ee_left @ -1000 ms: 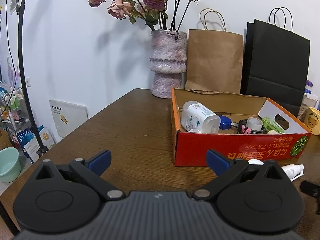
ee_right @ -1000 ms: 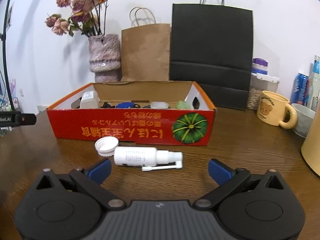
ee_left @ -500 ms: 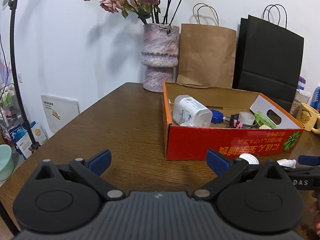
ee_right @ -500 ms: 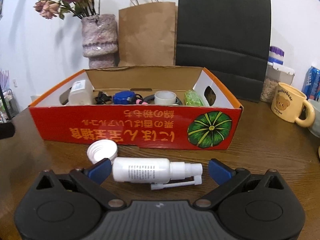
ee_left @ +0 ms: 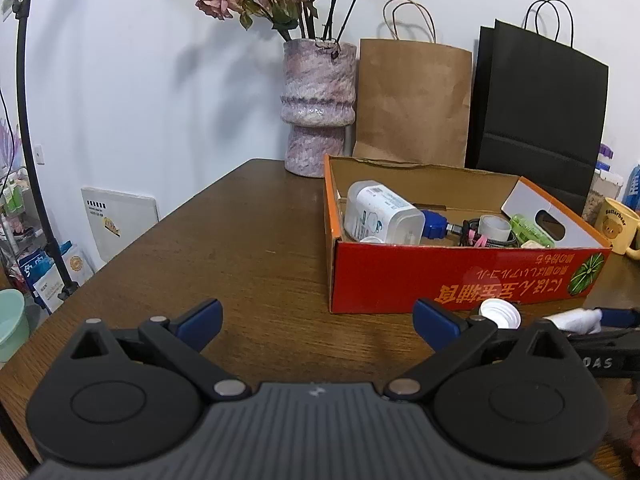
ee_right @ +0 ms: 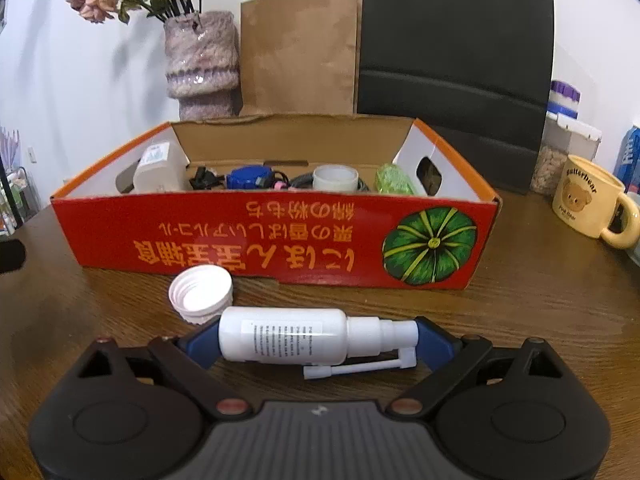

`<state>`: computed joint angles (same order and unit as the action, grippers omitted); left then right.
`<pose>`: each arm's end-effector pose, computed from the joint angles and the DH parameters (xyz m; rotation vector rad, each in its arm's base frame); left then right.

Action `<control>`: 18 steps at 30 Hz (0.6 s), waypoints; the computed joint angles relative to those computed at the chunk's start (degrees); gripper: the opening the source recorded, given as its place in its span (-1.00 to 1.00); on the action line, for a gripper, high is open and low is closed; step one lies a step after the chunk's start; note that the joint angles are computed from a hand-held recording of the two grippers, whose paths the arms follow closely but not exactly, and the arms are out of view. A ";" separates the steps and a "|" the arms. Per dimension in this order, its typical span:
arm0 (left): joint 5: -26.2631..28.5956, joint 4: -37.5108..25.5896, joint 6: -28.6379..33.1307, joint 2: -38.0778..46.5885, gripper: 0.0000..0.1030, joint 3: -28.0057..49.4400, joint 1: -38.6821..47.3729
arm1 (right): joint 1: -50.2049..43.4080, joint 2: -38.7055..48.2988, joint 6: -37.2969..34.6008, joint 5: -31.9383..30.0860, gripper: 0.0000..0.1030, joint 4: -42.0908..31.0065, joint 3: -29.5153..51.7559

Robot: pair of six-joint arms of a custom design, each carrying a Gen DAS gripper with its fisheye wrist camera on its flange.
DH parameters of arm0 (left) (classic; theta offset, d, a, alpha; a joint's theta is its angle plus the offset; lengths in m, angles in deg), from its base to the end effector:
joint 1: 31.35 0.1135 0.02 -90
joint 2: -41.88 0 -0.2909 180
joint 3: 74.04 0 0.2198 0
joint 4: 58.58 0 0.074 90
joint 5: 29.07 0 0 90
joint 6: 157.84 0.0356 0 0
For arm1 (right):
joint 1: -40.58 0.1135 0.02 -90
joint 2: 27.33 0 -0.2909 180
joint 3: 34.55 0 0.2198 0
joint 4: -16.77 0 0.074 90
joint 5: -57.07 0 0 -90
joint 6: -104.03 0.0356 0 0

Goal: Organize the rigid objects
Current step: 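Grasp the white spray bottle with the right gripper while the left gripper grasps the white cup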

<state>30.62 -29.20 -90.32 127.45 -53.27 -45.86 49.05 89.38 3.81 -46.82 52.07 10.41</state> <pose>0.1753 -0.0268 0.1439 -0.4346 2.0552 0.1939 0.3023 0.0537 0.1001 -0.4890 2.1415 0.2501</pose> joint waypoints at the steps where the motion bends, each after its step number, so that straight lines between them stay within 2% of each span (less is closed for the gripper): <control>1: -0.15 0.35 -0.03 0.70 1.00 0.07 -0.05 | -0.29 -0.22 0.15 -0.31 0.88 0.48 -0.30; 11: -3.33 0.60 -0.20 6.16 1.00 2.88 -3.18 | -7.51 -1.42 -0.27 -6.82 0.88 4.10 -2.06; 18: -5.81 -7.33 -4.01 10.16 1.00 10.68 -8.19 | -13.10 -0.99 -2.35 -11.41 0.88 3.65 -0.80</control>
<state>24.81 -36.53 -94.33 137.61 -42.59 -54.05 35.95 88.38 1.47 -58.24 55.72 9.61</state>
